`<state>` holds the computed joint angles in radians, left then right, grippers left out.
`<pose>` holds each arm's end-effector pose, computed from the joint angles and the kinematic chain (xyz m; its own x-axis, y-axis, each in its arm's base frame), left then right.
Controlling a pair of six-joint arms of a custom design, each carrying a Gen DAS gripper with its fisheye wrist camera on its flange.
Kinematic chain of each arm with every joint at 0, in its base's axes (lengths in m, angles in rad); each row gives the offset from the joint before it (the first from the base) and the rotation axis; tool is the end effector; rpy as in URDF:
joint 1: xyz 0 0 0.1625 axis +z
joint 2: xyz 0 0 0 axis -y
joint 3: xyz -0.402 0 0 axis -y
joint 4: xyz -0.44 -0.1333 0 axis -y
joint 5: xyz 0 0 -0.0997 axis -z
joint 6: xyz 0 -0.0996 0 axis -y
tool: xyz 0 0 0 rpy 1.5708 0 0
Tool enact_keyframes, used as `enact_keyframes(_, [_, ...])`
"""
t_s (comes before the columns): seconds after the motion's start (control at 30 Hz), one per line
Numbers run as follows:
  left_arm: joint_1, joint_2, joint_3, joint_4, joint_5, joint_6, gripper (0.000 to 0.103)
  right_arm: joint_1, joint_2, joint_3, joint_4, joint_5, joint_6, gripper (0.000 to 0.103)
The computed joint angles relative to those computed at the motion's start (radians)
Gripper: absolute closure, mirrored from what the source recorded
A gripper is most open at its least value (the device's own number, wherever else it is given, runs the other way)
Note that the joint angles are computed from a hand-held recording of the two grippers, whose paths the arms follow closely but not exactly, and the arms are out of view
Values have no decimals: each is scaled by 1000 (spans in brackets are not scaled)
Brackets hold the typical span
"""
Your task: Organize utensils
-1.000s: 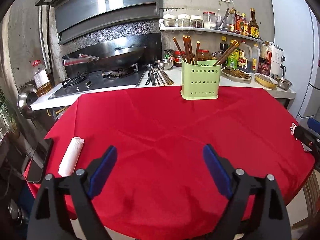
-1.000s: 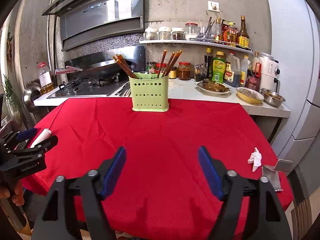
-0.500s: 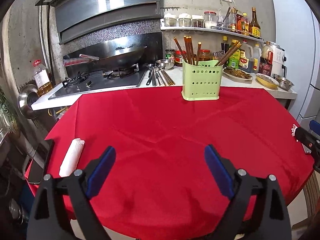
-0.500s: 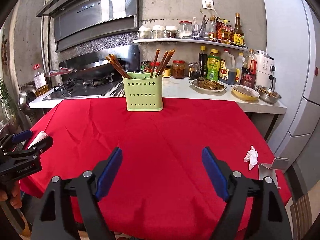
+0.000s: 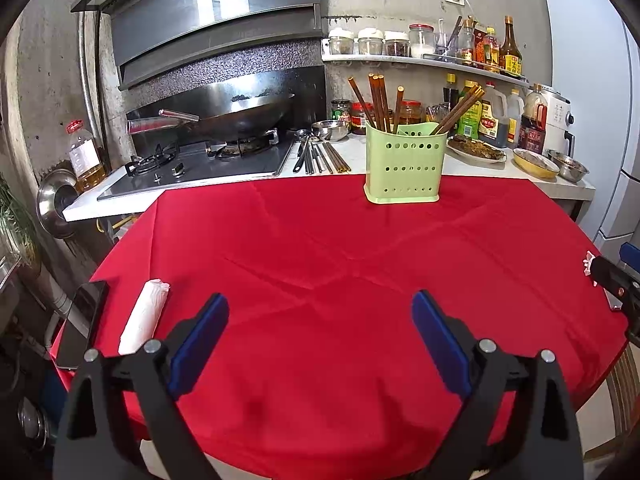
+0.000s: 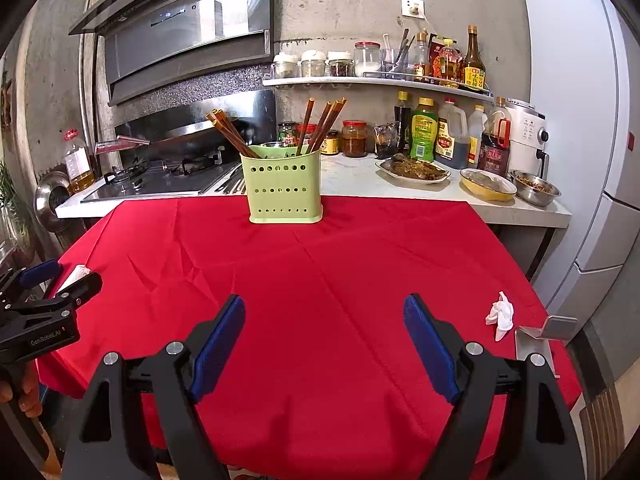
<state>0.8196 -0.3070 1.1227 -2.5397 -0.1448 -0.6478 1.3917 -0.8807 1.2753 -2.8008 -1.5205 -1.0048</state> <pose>-0.3666 -0.7323 -0.0354 -0.5733 -0.4453 -0.6877 0.4120 0.5688 -0.7118 -0.0069 -0.8146 0.3106 -0.6314 -0.4815 0.6078 -0.7710 0.4732 -0.4261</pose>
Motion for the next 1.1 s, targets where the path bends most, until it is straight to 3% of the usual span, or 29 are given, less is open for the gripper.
enact_keyframes(1.1, [4, -12, 14, 25, -5, -27, 12, -2, 0, -10, 11, 2, -1, 21])
